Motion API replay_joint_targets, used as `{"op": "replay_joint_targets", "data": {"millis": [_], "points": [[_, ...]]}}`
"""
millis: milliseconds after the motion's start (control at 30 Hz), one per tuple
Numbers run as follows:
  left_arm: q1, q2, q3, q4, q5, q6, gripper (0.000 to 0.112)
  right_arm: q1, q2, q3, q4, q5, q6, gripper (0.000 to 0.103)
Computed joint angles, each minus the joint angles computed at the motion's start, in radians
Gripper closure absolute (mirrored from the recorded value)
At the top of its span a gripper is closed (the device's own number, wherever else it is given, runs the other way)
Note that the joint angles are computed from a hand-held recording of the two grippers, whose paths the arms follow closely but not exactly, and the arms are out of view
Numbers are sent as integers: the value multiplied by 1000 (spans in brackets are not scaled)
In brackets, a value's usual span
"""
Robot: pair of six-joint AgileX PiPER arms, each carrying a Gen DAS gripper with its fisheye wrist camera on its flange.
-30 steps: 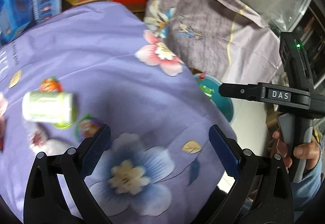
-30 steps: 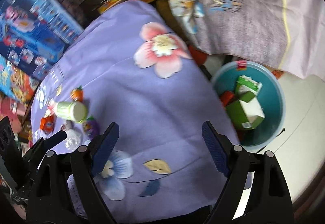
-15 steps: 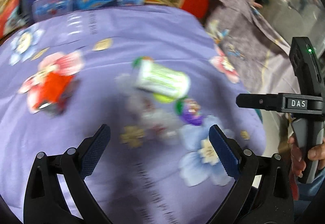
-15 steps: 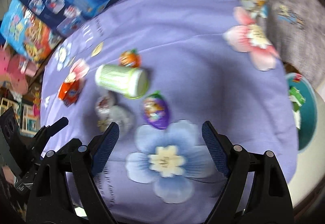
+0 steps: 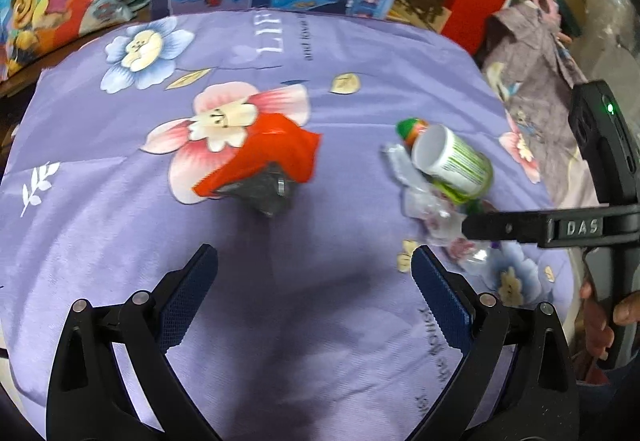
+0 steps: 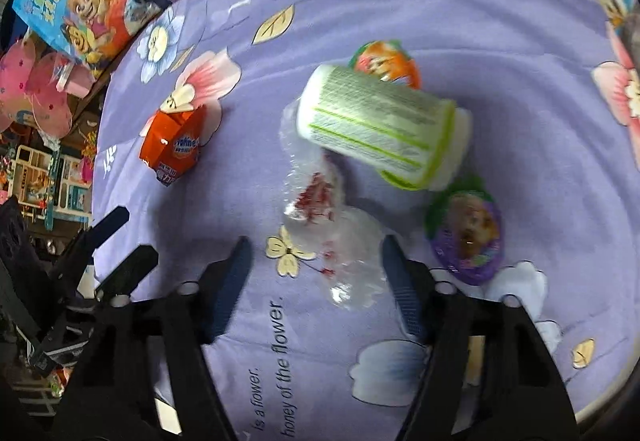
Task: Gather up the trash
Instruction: 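Move both tools back over the trash on the table, then grasp the red wrapper with the left gripper while the right gripper grasps the plastic bag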
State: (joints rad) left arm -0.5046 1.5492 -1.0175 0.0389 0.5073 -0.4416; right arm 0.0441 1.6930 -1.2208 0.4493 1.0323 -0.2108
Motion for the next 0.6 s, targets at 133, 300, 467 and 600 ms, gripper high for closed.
{"op": "replay_joint_targets", "data": {"millis": [133,300,467,600], "points": [[48,24,-17,-34,-2,54,15,29,36,-14,-29,-31,27,42],[91,62,-64,-38,-1,95,15,58,70,-25,-64,-78,43,43],[114,137,-146,-28,21,132,15,71,78,-28,-68,-93,23,76],[117,204,-206,-13,37,155,15,47,86,-26,-34,-78,-5,76]]}}
